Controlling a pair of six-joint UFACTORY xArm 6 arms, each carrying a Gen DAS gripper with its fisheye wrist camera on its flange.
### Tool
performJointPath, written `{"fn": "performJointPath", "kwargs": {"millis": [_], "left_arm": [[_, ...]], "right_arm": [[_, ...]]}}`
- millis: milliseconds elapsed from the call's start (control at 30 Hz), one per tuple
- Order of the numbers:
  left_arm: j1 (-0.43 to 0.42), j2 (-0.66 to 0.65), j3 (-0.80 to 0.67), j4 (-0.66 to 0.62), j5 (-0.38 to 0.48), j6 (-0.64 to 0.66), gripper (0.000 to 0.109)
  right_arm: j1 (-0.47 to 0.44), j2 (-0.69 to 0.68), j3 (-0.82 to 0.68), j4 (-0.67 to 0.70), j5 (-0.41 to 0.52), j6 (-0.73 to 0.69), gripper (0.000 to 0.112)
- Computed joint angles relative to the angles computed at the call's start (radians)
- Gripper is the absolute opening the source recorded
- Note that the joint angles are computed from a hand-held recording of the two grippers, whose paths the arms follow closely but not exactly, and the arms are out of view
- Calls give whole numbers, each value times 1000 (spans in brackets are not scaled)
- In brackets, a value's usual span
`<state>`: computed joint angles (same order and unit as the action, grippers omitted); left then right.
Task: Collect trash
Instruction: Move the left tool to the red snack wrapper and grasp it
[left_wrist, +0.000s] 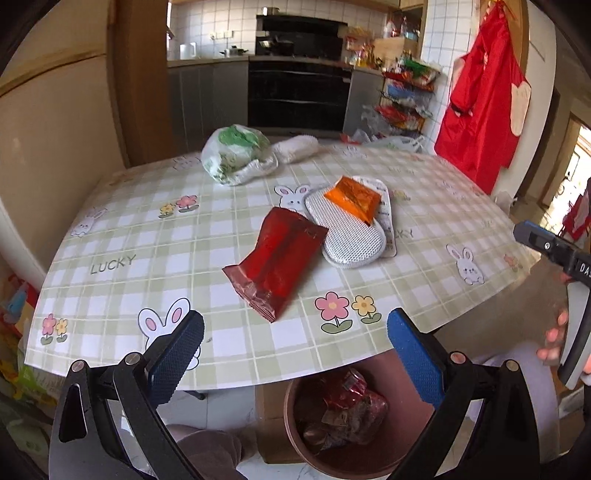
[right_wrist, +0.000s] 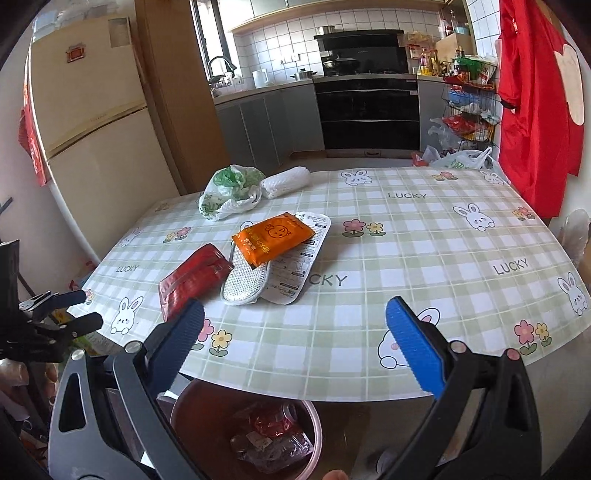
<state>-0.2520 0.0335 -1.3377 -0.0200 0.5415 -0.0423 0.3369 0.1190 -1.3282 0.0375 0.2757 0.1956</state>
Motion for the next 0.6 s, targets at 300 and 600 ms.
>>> {"fn": "performJointPath", "kwargs": {"millis": [300, 600], "left_arm": [[54, 341, -357, -108, 97, 175, 93], [67, 559, -638, -115, 286, 260, 91]], "right_arm": [[-16, 213, -254, 102, 107, -107, 97], [-24, 382, -496, 146, 228, -128, 97]]}}
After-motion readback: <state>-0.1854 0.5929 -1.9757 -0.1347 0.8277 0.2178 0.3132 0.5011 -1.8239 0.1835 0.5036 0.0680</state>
